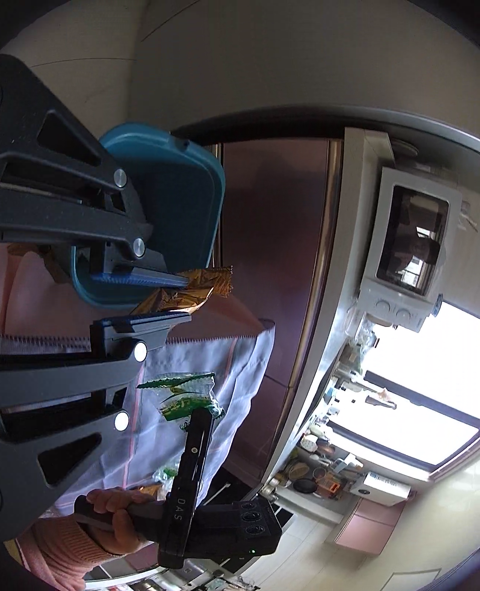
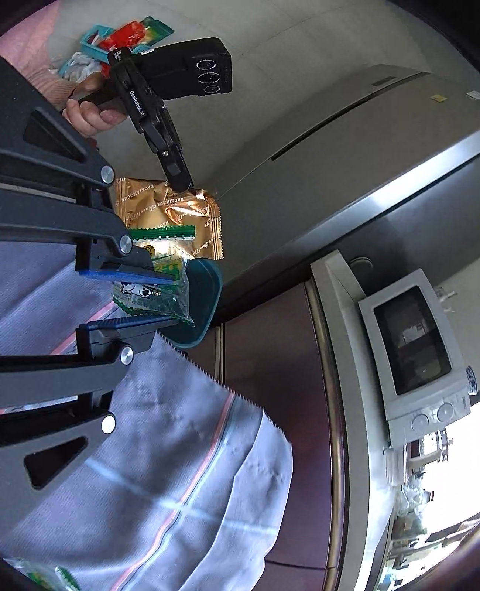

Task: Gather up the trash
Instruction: 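Carry both wrappers to the teal bin and open both tools over it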

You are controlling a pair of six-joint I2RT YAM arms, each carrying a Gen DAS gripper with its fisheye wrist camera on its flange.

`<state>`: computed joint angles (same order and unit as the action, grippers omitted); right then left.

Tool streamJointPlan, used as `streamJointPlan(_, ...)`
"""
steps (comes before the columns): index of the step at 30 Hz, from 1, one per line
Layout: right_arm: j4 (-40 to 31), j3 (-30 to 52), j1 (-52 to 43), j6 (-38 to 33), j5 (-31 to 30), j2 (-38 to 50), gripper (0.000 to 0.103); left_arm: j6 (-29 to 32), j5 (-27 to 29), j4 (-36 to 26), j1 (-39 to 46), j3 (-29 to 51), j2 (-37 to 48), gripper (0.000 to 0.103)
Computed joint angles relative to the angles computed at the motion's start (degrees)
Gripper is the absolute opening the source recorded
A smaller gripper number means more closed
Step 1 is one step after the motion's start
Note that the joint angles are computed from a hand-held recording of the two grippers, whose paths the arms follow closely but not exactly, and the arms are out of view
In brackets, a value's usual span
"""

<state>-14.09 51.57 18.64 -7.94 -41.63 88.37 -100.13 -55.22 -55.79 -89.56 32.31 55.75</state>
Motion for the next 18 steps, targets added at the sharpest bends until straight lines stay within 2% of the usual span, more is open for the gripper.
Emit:
streamJointPlan(4,0.67,3.85,5.12,1.26,4.31,5.22,0.016,0.59,2.55,0.49,3.37,-4.96,-4.49,0.014)
streamJointPlan(14,0.02,11.38,13.95,2.80,14.43,15.09,0.018,17.93,12.10,16.26,20.85,-15.62,-11.70,0.014)
streamJointPlan(18,-0.78,13.59,15.14,3.06,16.50,18.12,0.020,21.79,15.06,22.04,25.72,-17.22,-9.05,0.014)
